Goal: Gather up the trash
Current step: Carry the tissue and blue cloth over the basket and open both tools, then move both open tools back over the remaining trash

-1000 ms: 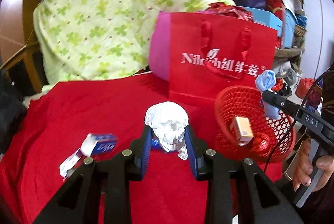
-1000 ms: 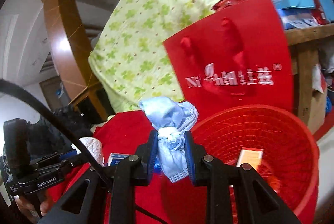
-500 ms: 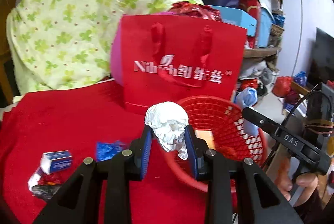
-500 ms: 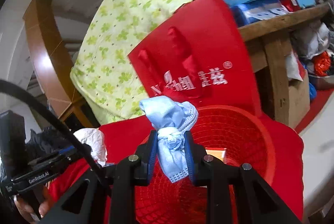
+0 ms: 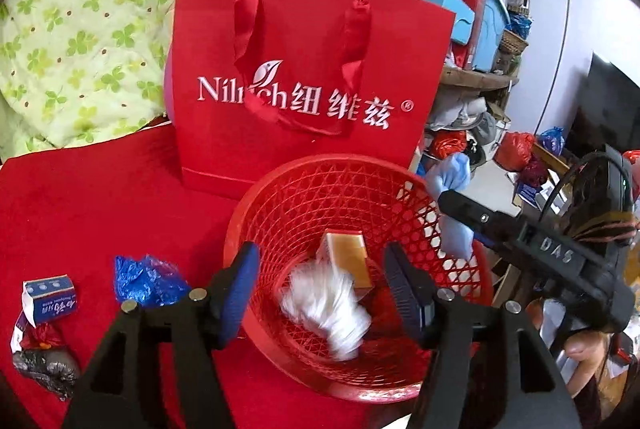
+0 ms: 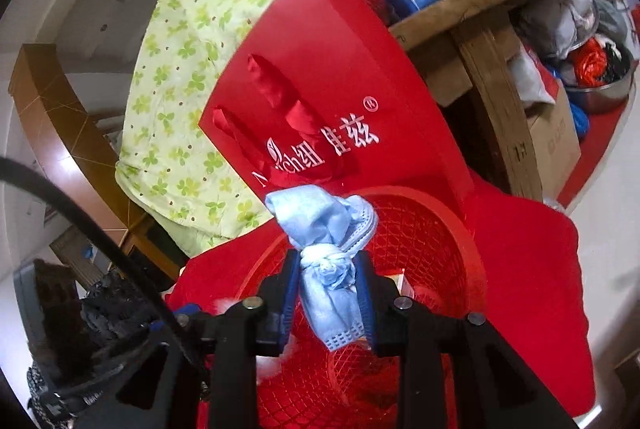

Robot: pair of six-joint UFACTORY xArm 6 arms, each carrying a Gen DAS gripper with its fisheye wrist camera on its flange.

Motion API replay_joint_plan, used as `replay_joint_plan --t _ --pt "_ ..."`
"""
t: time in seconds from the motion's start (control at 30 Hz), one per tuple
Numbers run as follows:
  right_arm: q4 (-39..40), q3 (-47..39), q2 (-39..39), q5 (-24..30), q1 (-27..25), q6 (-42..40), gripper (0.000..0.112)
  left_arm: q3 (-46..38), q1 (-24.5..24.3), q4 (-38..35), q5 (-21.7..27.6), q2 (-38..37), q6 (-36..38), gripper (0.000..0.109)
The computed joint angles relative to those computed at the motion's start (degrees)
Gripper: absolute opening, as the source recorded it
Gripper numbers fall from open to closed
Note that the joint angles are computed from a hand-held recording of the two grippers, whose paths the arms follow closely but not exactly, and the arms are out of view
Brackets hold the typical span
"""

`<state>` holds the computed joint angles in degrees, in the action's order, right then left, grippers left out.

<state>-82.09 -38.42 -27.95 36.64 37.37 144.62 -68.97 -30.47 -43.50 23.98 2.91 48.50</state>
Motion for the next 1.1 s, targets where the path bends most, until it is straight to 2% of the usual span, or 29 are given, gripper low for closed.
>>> replay_joint_plan --t 0.03,0.07,0.27,0.47,0.6,0.7,0.8,0.9,1.0,1.1 --pt "-0.01 -0.06 0.19 0.14 0.03 0.56 0.063 0.17 0.3 0.27 0.31 -0.07 -0.2 0.065" --pt "-0.67 -0.07 0.28 1.25 0.64 1.81 0.068 0.34 0.63 0.29 0.58 -0.23 -0.34 0.065" --pt "-6.53 -3.61 2.95 5.34 3.75 3.63 0.068 4.82 3.64 -1.16 -1.61 -4.03 2.28 0.065" --pt "-13.52 -14.01 12.2 8.33 8.47 -2.04 0.068 12.21 10.4 0.96 -3.33 -9.41 2.68 0.066" --pt "-19.59 -21.69 19.2 5.2 9.62 -2.78 0.068 15.96 17.46 1.3 -3.85 -11.71 2.65 0.066" --pt "-20.55 -27.42 24.46 1.38 9.41 -4.5 0.068 17.83 23.62 1.53 -4.72 -12.43 2.38 0.066" --pt "-17.89 -34.12 30.81 -3.13 8.61 -8.69 0.068 18.95 29.28 1.24 -5.76 -12.09 2.6 0.066" --pt "-11.5 -40.93 37.45 -7.43 7.84 -16.15 0.068 18.7 34.21 1.7 -5.74 -10.34 0.86 0.066" --pt "0.71 -48.58 45.45 -11.33 7.03 -27.95 0.068 18.08 37.51 0.41 -5.92 -8.48 0.91 0.066" --pt "12.44 -55.11 52.28 -13.71 6.75 -39.87 0.068 17.4 38.79 -2.37 -6.06 -7.14 2.71 0.066"
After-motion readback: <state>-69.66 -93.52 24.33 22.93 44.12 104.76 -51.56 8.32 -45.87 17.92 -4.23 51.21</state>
